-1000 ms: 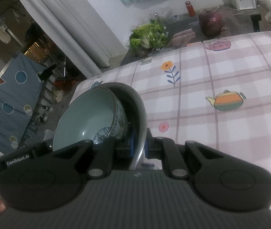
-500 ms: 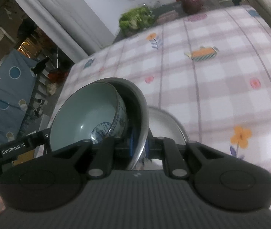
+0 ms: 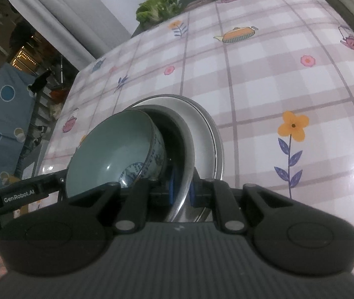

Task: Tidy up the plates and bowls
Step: 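Lower the basin onto the white plate and open both tools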

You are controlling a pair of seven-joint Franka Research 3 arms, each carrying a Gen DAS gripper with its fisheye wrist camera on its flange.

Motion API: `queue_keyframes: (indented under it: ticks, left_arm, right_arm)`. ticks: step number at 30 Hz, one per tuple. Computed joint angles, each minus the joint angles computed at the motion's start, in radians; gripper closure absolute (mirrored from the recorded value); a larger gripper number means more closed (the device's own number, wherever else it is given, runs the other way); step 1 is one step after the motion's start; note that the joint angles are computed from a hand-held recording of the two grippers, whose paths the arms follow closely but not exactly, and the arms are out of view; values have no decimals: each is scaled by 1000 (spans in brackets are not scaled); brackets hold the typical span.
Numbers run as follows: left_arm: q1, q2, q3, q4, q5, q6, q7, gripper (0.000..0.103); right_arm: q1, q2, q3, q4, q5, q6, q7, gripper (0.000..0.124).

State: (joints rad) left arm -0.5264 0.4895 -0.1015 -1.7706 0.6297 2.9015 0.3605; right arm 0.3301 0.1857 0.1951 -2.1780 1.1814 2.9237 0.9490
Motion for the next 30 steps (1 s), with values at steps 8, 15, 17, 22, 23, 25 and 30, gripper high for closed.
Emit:
queue_keyframes:
  ticks: [8,15,17,22,23,25,30]
  left_arm:
    - [-22,5,21,26,52,-37,-6,89]
    - [-47,-26,53,16,146,-38,-72,81]
    - [-52,-44,63,1,191,-30,-112,70]
    - [-67,-101,81,-44,347,-42,-235,42]
    - [-68,-112,80,-52,380,-48,-256,37]
    - [-65,-134,65,-65,426,-75,-277,28]
    - [-61,-183,12,-87,515,-182,-316,0]
  right_arm:
    - [28,18,-8,-5,-171,88,86,111]
    - [15,12,18,-28,-280,183,147,105]
    - [8,7,34,-38,-294,223,150,100]
    - [0,-26,49,-101,-393,321,275,82]
    - [-36,-38,91,-115,-377,339,270,79]
    - [-57,-66,121,-152,-381,373,295,73]
    - [-97,-171,195,-275,-426,459,403,43]
